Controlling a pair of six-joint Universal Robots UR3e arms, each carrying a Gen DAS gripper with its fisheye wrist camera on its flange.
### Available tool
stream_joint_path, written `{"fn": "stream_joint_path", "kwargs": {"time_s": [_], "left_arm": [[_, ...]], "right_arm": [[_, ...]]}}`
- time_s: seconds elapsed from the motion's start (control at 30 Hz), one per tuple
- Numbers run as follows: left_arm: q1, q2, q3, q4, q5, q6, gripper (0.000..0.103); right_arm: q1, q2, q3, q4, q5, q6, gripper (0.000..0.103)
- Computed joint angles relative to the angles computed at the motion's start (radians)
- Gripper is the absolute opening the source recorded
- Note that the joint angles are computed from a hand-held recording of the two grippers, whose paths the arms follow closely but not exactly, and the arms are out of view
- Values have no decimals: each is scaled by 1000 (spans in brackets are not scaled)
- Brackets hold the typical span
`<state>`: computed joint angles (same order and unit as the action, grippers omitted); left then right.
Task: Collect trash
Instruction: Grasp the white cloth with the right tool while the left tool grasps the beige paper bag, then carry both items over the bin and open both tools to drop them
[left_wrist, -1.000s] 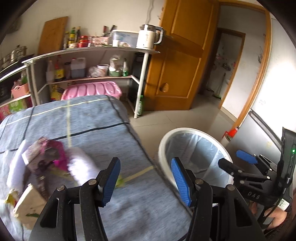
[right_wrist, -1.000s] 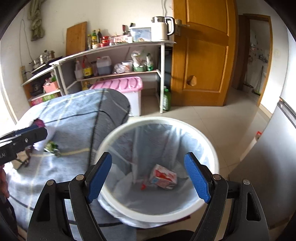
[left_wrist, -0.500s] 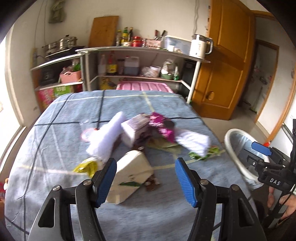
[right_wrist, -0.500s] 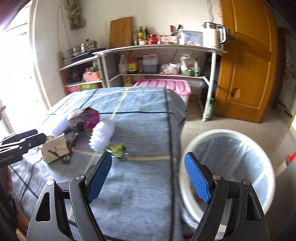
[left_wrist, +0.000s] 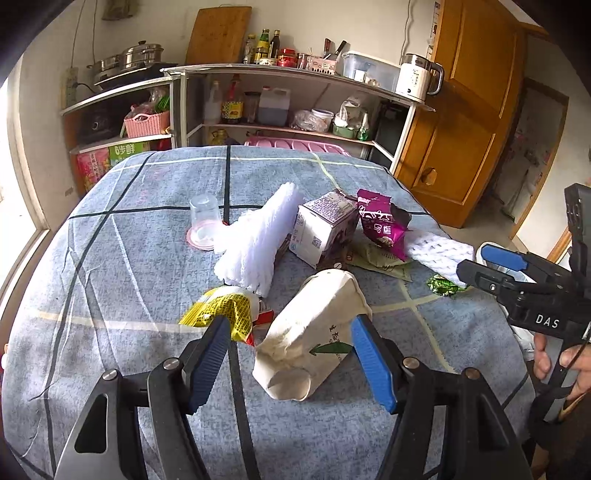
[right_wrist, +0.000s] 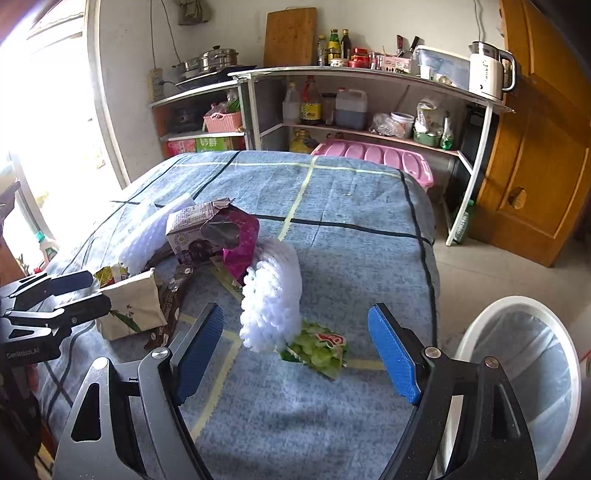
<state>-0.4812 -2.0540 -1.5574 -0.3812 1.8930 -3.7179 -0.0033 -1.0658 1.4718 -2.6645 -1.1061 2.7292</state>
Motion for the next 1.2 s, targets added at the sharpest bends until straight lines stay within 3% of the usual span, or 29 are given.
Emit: {"fn": "stream_joint_path", "kwargs": {"time_s": [0.03,0.1,0.17,0.27,0.63,0.93,1.2], "left_arm": [[4,-7,13,-9,-4,5,68],[3,-33,54,-37,-1,37,69],[13,-54,84,-58,-26,62,70],[4,-75,116,-79,-6,74,70],[-18,-115,175,-137,-23,99,69],[-48,-132,216,-169,-7,91,34],[-74,-113,199,-145,15,39,31]], "right_arm": [[7,18,-28,20,-5,3,77],[20,45,-67,38,-22,6,60],[30,71,-104,59,-37,11,57],[29,83,-119,71,-33,11,43],[13,33,-30,33,16,10,26],[-23,-20,48,-4,73,0,19],[-62,-93,184,-112,118,16,17]]}}
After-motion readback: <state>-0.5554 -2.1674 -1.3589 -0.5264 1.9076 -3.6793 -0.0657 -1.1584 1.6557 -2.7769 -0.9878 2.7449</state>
